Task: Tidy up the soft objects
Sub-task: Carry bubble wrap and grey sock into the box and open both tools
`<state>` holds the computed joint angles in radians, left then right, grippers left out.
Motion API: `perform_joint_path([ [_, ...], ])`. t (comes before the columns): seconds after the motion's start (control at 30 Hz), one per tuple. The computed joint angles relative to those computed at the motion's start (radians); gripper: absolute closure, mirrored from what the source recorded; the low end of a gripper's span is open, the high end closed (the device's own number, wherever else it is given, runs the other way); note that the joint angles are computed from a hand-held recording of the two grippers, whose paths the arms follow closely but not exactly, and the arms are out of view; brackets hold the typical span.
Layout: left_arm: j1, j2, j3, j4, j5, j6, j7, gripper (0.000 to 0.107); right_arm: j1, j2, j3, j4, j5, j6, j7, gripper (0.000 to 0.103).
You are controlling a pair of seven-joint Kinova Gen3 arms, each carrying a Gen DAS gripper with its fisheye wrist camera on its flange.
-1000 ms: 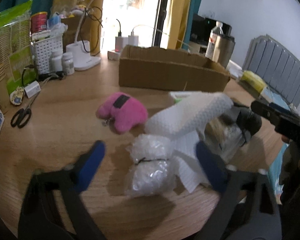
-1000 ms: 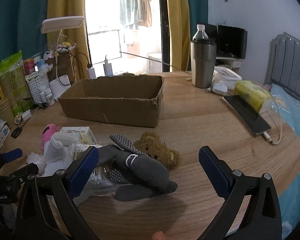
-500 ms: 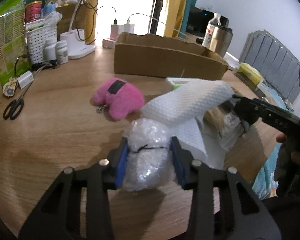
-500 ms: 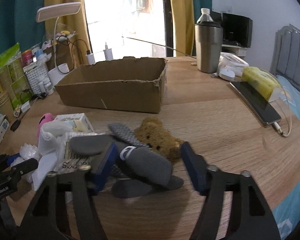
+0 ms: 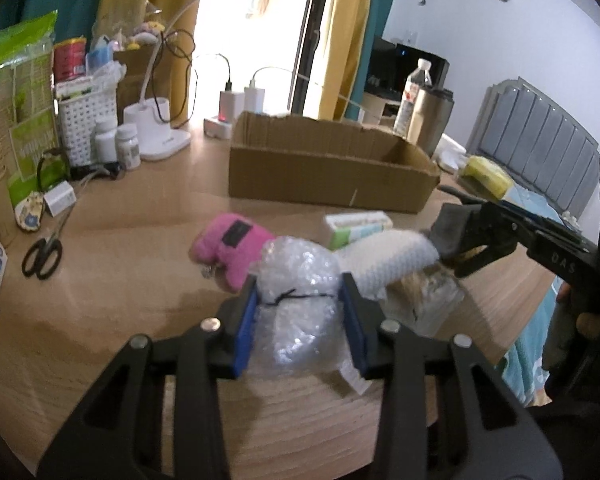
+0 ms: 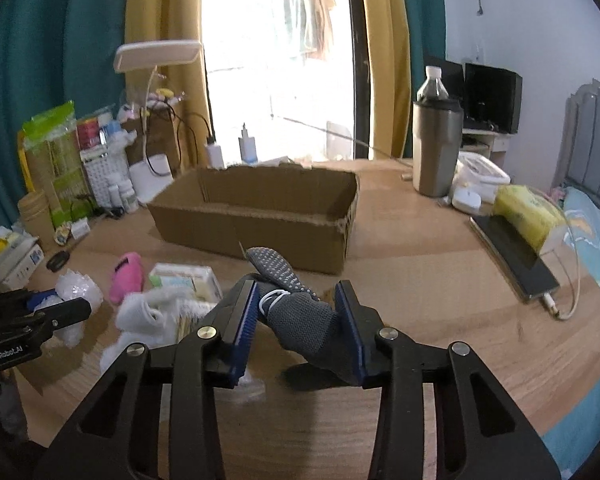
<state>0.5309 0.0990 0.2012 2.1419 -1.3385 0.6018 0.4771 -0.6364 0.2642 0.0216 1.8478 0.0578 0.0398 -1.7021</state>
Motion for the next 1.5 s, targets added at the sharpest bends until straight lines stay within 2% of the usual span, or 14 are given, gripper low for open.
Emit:
perform_joint_path([
  [0.13, -0.011, -0.014, -0.002, -0.017, 0.010, 0.003, -0.030, 0.068, 0.063, -0.004, -0.066, -0.014, -0.006, -0.015, 0.018, 0.061],
  [0.47, -0.043, -0.010, -0.013, -0.098, 0.020, 0.009, -0.128, 0.068, 0.303, 0.037, -0.323, -0.093, -0.029, -0.012, 0.095, 0.061],
  [0.83, -0.070, 0.047, -0.066, -0.232, 0.025, -0.054, -0.270, 0.068, 0.403, 0.105, -0.413, -0.210, -0.057, -0.002, 0.172, 0.061],
  [1.2, -0.054, 0.138, -0.149, -0.357, 0.072, -0.150, -0.386, 0.068, 0.493, 0.195, -0.524, -0.331, -0.086, 0.040, 0.282, 0.061],
  [1.3, -0.045, 0.165, -0.184, -0.388, 0.090, -0.188, -0.422, 0.068, 0.500, 0.223, -0.542, -0.366, -0.100, 0.054, 0.318, 0.061],
  [1.5, -0.046, 0.214, -0.247, -0.437, 0.152, -0.275, -0.495, 0.068, 0.464, 0.268, -0.518, -0.435, -0.136, 0.085, 0.370, 0.061],
])
